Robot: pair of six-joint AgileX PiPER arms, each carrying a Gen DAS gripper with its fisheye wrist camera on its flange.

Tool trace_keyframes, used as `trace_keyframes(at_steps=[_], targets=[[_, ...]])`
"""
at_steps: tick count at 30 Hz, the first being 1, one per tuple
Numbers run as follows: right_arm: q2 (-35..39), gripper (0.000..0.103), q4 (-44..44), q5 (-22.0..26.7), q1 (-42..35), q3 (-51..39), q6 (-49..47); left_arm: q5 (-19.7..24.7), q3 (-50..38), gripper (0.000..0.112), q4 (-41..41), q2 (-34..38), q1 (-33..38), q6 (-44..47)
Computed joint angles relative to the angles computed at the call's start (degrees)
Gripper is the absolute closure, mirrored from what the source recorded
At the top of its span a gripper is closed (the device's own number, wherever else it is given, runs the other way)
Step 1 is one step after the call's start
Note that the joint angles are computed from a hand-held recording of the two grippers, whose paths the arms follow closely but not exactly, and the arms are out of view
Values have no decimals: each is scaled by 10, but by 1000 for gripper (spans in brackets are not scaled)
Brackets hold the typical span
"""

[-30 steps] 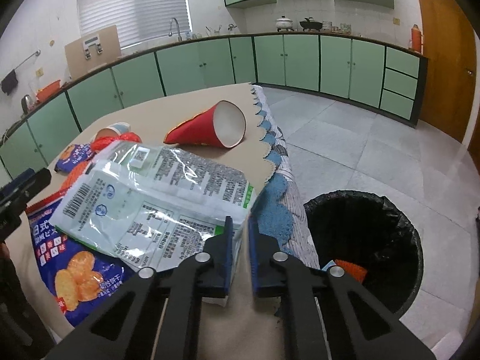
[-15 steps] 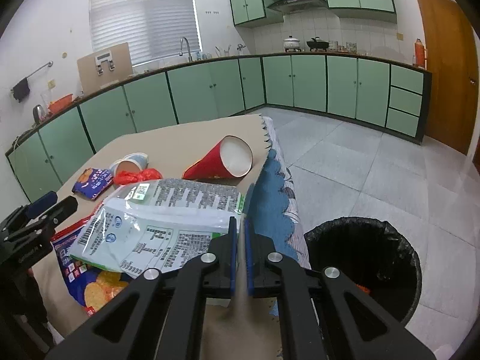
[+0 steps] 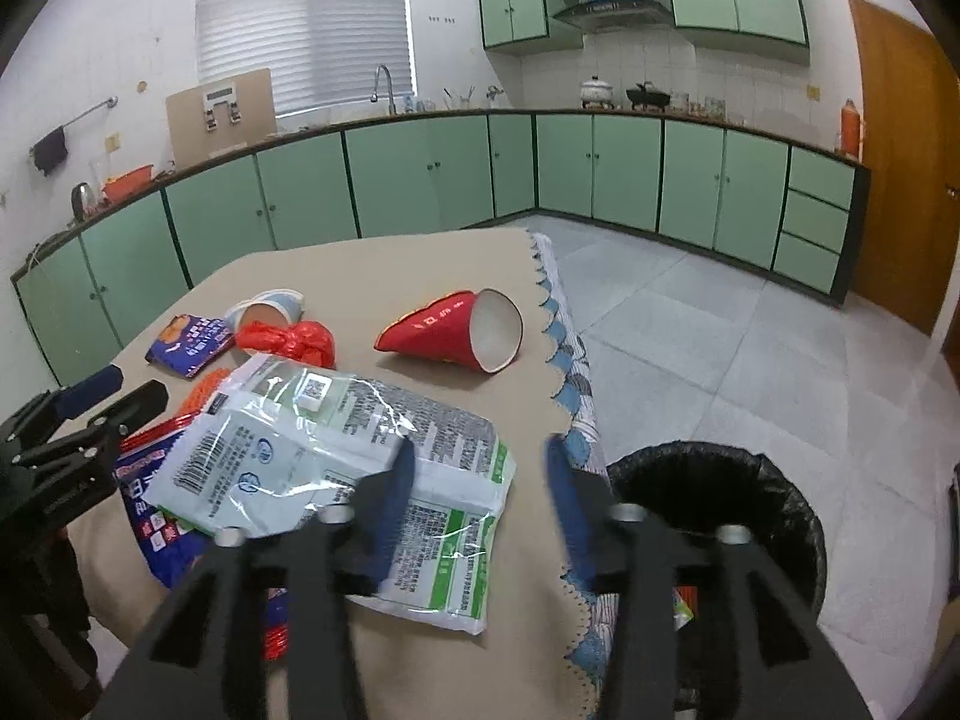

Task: Collect trash
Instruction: 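Grasp the clear plastic bag with the right tool, then lift the clear bag with the right tool while the left tool grasps the blue biscuit bag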

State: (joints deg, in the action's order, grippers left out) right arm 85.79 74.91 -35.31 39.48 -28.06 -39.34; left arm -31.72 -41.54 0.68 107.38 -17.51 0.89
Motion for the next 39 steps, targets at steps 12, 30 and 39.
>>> trace_keyframes(at_steps=[12, 30, 39], targets=[[4, 45, -73, 47, 28, 8, 66, -5, 5, 43, -7, 1, 12, 10], [57, 45, -133, 62, 26, 14, 113, -11, 17, 43, -15, -1, 13, 13], [58, 90, -210, 98, 2, 5, 145, -8, 18, 43, 0, -4, 14, 3]])
